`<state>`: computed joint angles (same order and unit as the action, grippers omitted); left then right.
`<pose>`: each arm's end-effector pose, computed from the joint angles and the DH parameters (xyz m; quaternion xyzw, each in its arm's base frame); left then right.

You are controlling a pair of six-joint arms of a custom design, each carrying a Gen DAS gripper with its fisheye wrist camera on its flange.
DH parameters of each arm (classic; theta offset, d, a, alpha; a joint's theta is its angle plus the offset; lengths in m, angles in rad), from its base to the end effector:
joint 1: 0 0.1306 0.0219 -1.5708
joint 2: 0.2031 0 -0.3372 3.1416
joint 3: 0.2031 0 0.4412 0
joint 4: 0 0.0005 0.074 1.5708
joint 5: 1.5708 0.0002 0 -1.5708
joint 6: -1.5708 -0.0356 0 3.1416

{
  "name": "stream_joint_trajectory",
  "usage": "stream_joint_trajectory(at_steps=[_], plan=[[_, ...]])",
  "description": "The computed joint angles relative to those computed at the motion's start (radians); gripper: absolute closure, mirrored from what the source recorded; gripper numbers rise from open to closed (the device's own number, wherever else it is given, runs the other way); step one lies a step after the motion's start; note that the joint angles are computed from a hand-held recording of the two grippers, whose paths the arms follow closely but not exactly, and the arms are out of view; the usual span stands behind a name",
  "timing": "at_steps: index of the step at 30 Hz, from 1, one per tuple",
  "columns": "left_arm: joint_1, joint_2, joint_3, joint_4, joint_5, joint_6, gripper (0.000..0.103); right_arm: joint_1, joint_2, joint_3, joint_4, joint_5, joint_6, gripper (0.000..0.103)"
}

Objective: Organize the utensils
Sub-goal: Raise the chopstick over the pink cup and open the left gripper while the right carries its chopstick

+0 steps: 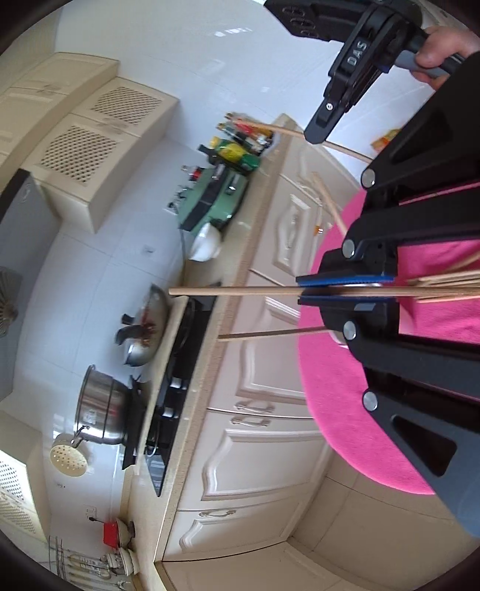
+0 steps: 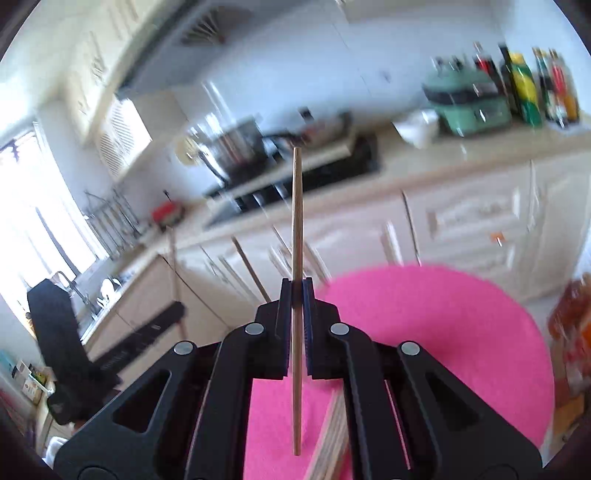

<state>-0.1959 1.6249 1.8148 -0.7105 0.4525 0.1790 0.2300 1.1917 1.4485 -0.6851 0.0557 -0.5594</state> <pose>0.6176 -0.1389 0.4871 0.1196 0.8422 -0.2817 0.4438 0.4768 0.1091 0.5290 0.1527 0.8271 0.1862 0.5079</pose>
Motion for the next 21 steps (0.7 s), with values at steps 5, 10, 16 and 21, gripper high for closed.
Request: stream_joint_trajectory(at_steps=[5, 10, 16, 21], plan=[[-0.015, 0.075, 0.082, 0.058, -0.034, 0.047, 0.098, 0.026, 0.077, 0.068, 0.085, 0.032, 0.076, 0.097], [-0.028, 0.141, 0.148, 0.092, -0.061, 0.069, 0.098, 0.032, 0.156, 0.119, 0.13, 0.032, 0.102, 0.097], [-0.035, 0.205, 0.203, 0.14, -0.098, 0.117, 0.098, 0.02, 0.21, 0.147, 0.174, 0.032, 0.126, 0.097], [-0.044, 0.238, 0.217, 0.189, -0.138, 0.112, 0.098, 0.01, 0.245, 0.16, 0.194, 0.026, 0.141, 0.097]])
